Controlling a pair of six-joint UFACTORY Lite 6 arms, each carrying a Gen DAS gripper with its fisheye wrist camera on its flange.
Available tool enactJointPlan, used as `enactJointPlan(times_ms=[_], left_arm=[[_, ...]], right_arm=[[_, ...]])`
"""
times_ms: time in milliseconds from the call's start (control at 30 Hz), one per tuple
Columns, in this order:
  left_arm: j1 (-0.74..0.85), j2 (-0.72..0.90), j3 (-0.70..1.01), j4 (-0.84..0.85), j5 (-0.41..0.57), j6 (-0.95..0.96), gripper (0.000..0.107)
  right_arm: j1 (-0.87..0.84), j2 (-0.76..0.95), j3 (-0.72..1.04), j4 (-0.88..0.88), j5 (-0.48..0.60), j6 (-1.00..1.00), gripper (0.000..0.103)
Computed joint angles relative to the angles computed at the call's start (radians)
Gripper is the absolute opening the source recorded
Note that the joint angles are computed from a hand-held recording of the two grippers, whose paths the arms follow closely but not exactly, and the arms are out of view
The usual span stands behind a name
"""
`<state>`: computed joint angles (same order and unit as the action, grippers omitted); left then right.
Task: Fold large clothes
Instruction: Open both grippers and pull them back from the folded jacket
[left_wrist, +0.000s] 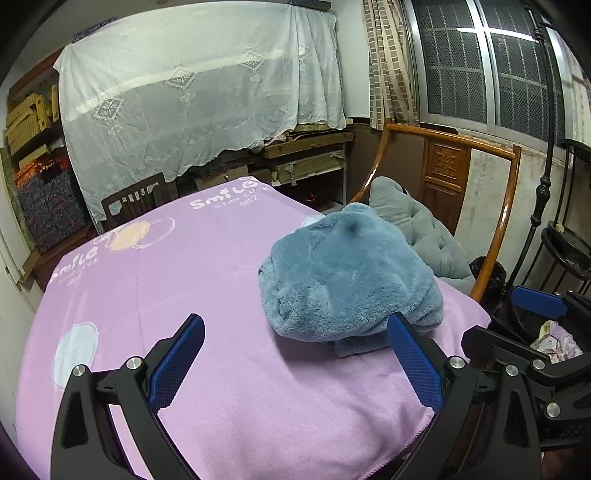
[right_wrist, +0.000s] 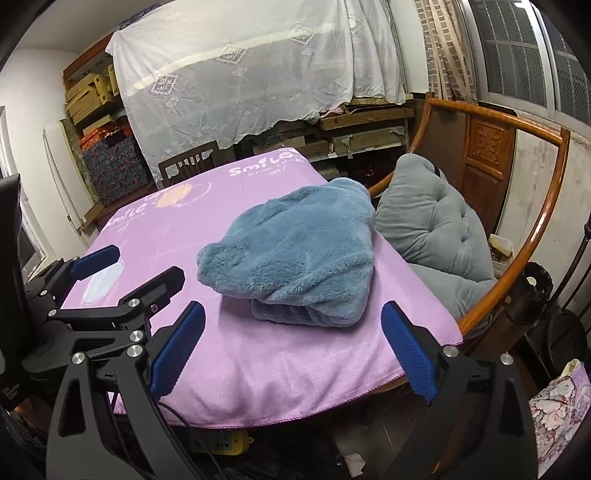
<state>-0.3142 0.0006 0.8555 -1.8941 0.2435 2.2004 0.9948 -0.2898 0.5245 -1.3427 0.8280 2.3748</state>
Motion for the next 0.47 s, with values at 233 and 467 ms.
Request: enactJointPlan(times_ms=[233,467], left_arm=[[-0.006,-0.015,-0.024,-0.145,0.001,0.143,0.099],[-0.009,-0.013,-0.027,-0.275,-0.019,0.246,0.099]], right_arm=[[-0.027,-0.006,-0.013,-0.023,-0.041,0.022,0.093],[-0.032,-0.017,-0.024,-0.026,-0.04,0.035,0.093]])
